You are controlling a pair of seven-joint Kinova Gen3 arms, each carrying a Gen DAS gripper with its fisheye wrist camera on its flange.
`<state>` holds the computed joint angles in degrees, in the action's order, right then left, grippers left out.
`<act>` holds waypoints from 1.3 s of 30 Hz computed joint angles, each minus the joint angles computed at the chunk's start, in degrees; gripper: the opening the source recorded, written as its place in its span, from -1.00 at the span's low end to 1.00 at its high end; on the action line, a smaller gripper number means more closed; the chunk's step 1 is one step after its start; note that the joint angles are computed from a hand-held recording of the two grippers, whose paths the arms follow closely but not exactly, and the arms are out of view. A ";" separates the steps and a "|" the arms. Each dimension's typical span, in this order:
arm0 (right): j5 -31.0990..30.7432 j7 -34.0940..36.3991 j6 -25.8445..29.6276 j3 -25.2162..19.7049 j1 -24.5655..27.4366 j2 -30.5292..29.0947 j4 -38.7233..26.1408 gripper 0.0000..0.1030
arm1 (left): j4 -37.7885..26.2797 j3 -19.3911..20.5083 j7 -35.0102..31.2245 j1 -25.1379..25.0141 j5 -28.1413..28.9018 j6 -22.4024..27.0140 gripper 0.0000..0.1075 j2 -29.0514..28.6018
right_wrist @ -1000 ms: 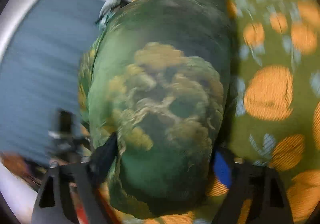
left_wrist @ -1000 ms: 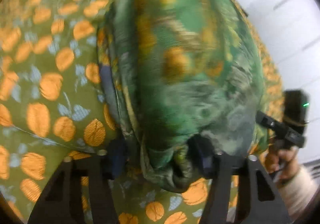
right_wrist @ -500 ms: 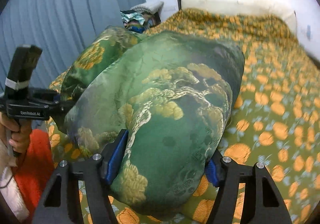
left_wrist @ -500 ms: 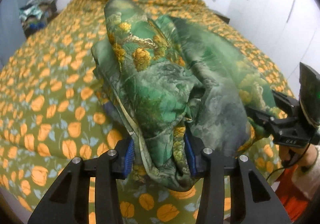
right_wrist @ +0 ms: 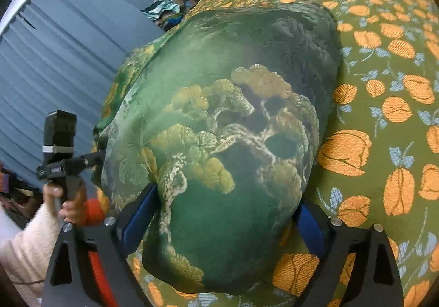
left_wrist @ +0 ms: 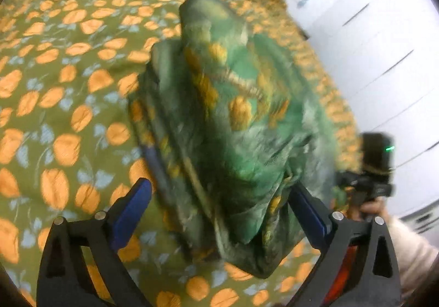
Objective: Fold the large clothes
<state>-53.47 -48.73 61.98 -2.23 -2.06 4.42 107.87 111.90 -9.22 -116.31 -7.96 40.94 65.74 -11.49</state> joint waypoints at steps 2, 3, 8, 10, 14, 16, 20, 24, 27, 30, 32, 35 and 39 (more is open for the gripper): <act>-1.97 0.92 2.65 0.25 1.32 2.52 -1.55 0.94 | -2.34 -0.57 -4.57 -2.87 4.10 4.19 0.88 4.53; -2.67 0.84 3.52 -0.39 2.53 3.73 -2.45 0.96 | -2.80 -1.06 -6.66 -4.22 6.43 6.52 0.88 6.12; -0.26 0.43 9.09 -9.74 13.90 6.80 -6.03 0.98 | -2.34 2.20 -13.69 -13.16 6.11 14.13 0.88 8.45; -0.24 2.66 11.36 -10.12 16.47 5.98 -6.06 0.98 | 0.16 1.30 -16.91 -16.18 8.07 15.04 0.88 6.90; -4.25 3.33 11.67 -10.03 17.70 8.06 -6.08 0.98 | 0.29 -7.55 -16.55 -10.30 16.49 16.13 0.90 10.94; -6.22 3.20 10.07 -9.91 16.51 9.09 -5.47 0.99 | -1.89 -9.52 -12.06 -4.99 16.55 12.10 0.90 11.93; -3.79 0.13 4.39 -9.39 12.52 9.75 -5.59 1.00 | -4.81 -9.87 -4.01 4.16 8.22 3.96 0.91 17.78; 1.56 -3.62 4.44 -9.88 11.59 12.50 -8.93 1.00 | -3.67 -4.98 0.80 -0.21 5.85 3.91 0.91 18.97; 1.69 -5.07 3.43 -14.96 14.38 15.93 -9.59 1.00 | -3.65 -1.58 4.12 -0.94 3.16 1.49 0.91 18.58; 5.37 -7.83 -2.32 -14.70 9.60 13.03 -9.76 0.94 | -6.22 -2.89 8.30 2.73 1.11 1.77 0.26 17.67; 10.03 -5.35 -6.98 -13.79 4.33 7.72 -9.03 0.84 | -8.16 -2.35 11.17 4.98 -3.29 1.17 0.01 14.23; 17.02 -1.84 -13.86 -13.79 -1.60 -0.24 -6.58 0.61 | -8.27 -1.63 11.96 7.00 -5.64 -0.01 -0.15 7.62; 23.31 -1.69 -20.43 -16.55 -3.67 -9.42 -2.68 0.56 | -10.49 -0.05 16.20 10.63 -10.52 -3.57 -0.15 1.64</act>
<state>-30.16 -50.42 41.55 -18.78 -5.73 -5.00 105.19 101.40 -9.26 -100.11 2.67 30.42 62.17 -9.85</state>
